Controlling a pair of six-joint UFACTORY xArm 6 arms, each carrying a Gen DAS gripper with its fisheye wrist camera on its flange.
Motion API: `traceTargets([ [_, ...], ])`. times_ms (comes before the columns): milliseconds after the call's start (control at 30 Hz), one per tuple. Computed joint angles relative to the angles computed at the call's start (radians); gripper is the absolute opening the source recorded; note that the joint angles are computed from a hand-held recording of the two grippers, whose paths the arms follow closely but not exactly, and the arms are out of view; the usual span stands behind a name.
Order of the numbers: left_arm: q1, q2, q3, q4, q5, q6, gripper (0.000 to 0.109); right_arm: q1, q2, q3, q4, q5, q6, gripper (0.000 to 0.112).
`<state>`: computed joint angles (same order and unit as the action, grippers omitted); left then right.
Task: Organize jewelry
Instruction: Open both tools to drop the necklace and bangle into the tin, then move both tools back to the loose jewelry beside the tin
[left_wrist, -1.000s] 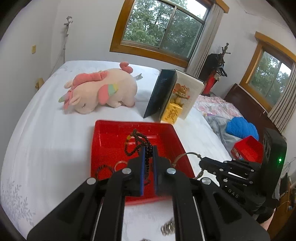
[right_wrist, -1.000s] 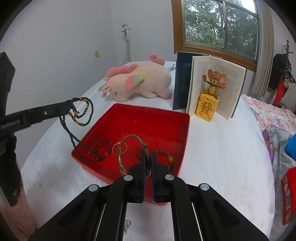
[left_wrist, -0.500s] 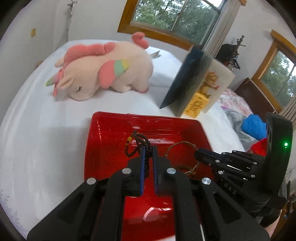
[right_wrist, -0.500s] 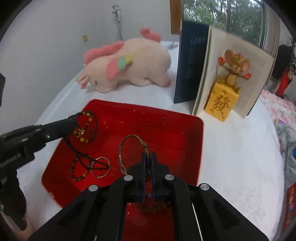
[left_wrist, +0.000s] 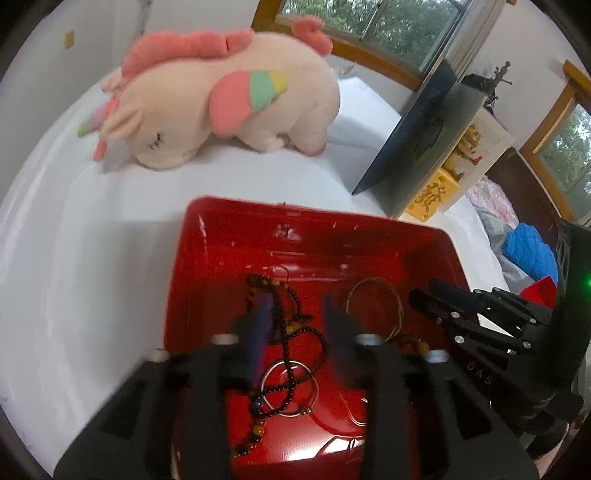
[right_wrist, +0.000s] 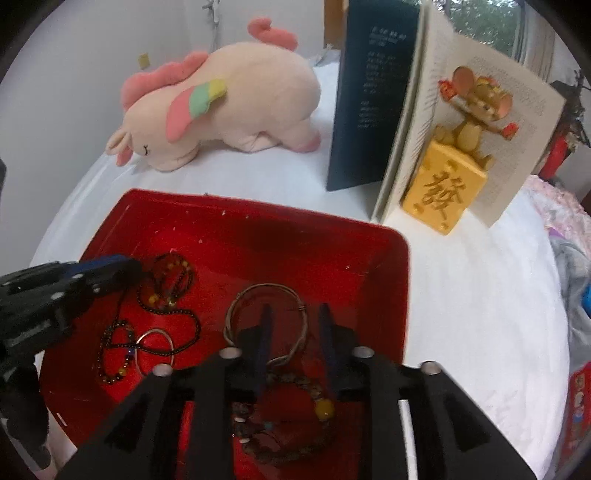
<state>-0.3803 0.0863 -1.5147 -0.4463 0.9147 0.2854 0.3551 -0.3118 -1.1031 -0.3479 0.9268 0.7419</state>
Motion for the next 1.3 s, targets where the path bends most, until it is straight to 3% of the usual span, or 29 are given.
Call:
traceTargets([
  [433,0.021,-0.240,0.206,-0.039,-0.060,0.080,0.059,0.138,-0.164,0.077,-0.158,0.075,0.155,0.045],
  [600,0.040,-0.374,0.323,-0.034,-0.081,0.121,0.074,0.236,-0.254,0.119,-0.206,0.129,0.216,0.050],
  [1033,0.107,-0.698,0.590,-0.013,0.018,0.203,0.078,0.519,-0.432,0.235,-0.313,0.268,0.457,0.051],
  [1300,0.119,-0.863,0.731,0.029,0.122,0.244,0.078,0.618,-0.479,0.306,-0.282,0.304,0.550,0.051],
])
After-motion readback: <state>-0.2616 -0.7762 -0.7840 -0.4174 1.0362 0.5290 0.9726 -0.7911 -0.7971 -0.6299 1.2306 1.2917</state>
